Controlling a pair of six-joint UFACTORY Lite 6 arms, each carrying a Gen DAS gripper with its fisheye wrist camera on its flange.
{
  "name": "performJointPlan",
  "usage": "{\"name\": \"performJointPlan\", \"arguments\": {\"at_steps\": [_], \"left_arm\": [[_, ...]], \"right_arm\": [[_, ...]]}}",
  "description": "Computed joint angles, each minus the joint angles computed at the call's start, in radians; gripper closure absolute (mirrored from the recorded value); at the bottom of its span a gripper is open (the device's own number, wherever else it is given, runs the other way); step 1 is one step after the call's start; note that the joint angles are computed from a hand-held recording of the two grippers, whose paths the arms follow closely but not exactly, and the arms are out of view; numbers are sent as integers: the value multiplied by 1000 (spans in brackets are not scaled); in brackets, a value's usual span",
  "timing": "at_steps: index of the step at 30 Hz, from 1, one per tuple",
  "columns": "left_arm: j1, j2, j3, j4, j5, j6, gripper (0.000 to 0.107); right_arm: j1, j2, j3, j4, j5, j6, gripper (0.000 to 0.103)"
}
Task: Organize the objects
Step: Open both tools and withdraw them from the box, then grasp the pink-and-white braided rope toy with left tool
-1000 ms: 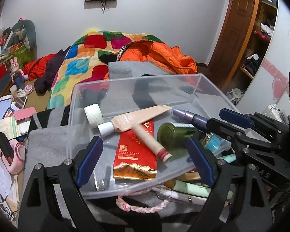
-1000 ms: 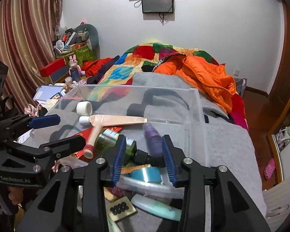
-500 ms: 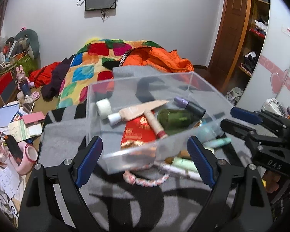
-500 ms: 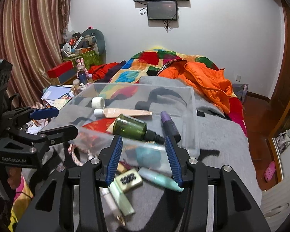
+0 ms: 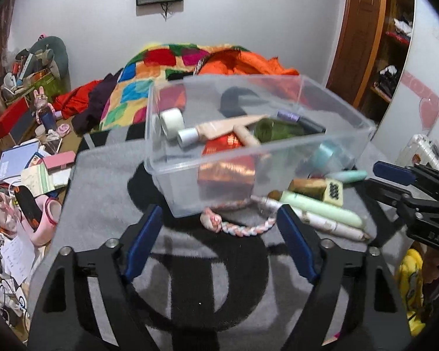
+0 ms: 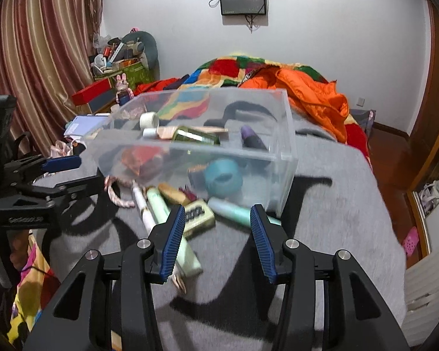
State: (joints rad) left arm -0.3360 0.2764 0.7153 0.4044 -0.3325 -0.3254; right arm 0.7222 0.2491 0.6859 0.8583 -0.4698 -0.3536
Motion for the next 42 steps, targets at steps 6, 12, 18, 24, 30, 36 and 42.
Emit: {"name": "performJointPlan", "arguments": {"at_steps": [6, 12, 18, 24, 30, 36, 42], "left_arm": [[13, 106, 73, 77, 22, -108, 45], [9, 145, 101, 85, 22, -145, 49], [-29, 175, 124, -67, 25, -29, 52], [-12, 161, 88, -135, -13, 6, 77], [5, 113, 19, -126, -43, 34, 93], [13, 5, -90, -80, -56, 40, 95], [40, -95, -203, -10, -55, 28, 96]], "right_arm": [[-7, 70, 10, -123, 25, 113, 60], [-10, 96, 7, -255, 29, 222, 60], [-14, 105, 19, -320, 48, 264, 61], [-31, 105, 37, -348, 86, 234, 78], [-18, 101, 26, -319, 80, 177, 82], [-18, 32, -58, -369, 68, 229, 84], [6, -43, -133, -270, 78, 124, 84]]}}
